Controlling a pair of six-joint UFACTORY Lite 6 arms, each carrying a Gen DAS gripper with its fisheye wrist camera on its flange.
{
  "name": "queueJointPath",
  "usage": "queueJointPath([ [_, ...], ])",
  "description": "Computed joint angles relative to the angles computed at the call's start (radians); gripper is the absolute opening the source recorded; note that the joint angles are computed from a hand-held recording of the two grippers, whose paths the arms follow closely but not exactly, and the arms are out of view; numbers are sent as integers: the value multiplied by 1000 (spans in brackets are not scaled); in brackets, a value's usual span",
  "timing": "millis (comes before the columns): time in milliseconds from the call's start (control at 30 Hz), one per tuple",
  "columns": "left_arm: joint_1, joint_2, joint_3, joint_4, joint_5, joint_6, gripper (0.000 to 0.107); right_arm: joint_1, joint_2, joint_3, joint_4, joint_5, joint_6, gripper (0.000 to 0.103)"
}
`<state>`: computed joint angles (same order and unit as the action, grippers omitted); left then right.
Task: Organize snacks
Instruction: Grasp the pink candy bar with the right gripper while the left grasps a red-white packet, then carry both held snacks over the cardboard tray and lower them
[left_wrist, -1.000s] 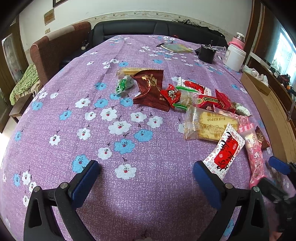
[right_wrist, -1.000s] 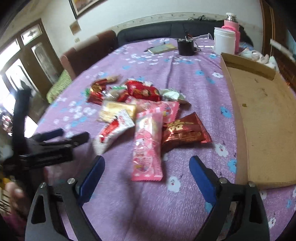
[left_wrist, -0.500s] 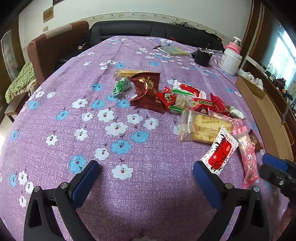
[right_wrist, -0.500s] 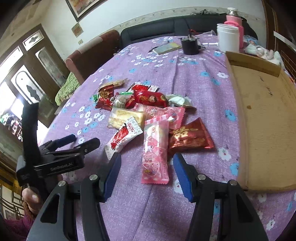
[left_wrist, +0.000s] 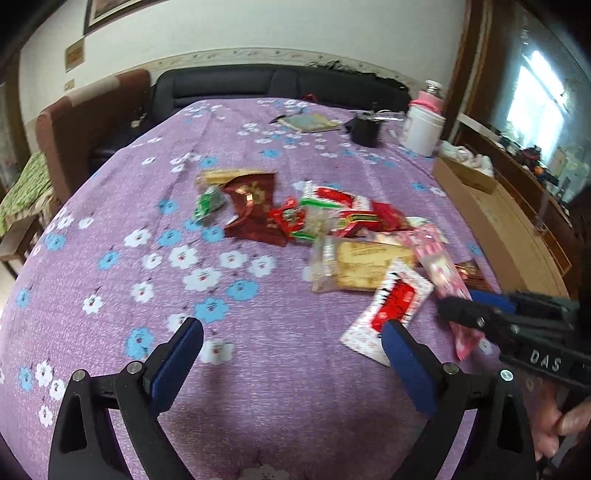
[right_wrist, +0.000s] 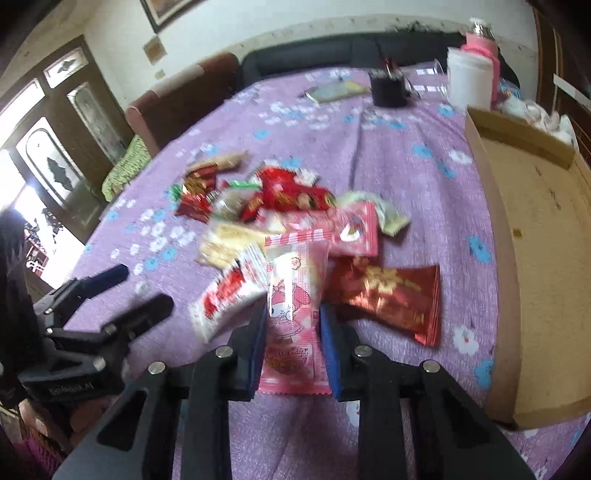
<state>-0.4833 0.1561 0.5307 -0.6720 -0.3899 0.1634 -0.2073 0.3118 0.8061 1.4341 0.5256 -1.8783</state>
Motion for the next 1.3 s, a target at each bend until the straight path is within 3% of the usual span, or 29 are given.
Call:
queueJointPath([
  [133, -11, -3, -1, 98, 2, -59, 90, -51, 4, -13, 157, 112, -197, 26],
  [233, -42, 16, 22, 58, 1, -7, 84, -85, 47, 6, 189, 153, -256, 26],
  [367, -81, 70, 96, -44, 44, 104, 80, -135, 68, 33, 153, 215, -225, 26],
  [500, -130, 162, 213, -291, 70, 365, 76, -168, 71, 47, 120, 266, -176, 26],
  [667, -106, 263, 327, -431, 129, 530, 54, -194, 81, 60, 77, 305, -129, 26],
  [700, -101, 275, 338, -451, 138, 551, 54, -198, 77, 57, 78, 310, -135, 26],
  [800, -109, 299, 352, -454, 108, 547, 53, -207, 70, 52, 79, 326, -137, 26],
  [867, -115, 300, 349, -431, 91, 510, 34, -208, 73, 54, 71, 330, -130, 26],
  [1133, -110, 247, 279, -246, 92, 293, 31, -209, 66, 44, 83, 328, -142, 26],
  [1300, -142, 198, 248, -292, 70, 313, 31, -215, 63, 47, 89, 326, -140, 26],
])
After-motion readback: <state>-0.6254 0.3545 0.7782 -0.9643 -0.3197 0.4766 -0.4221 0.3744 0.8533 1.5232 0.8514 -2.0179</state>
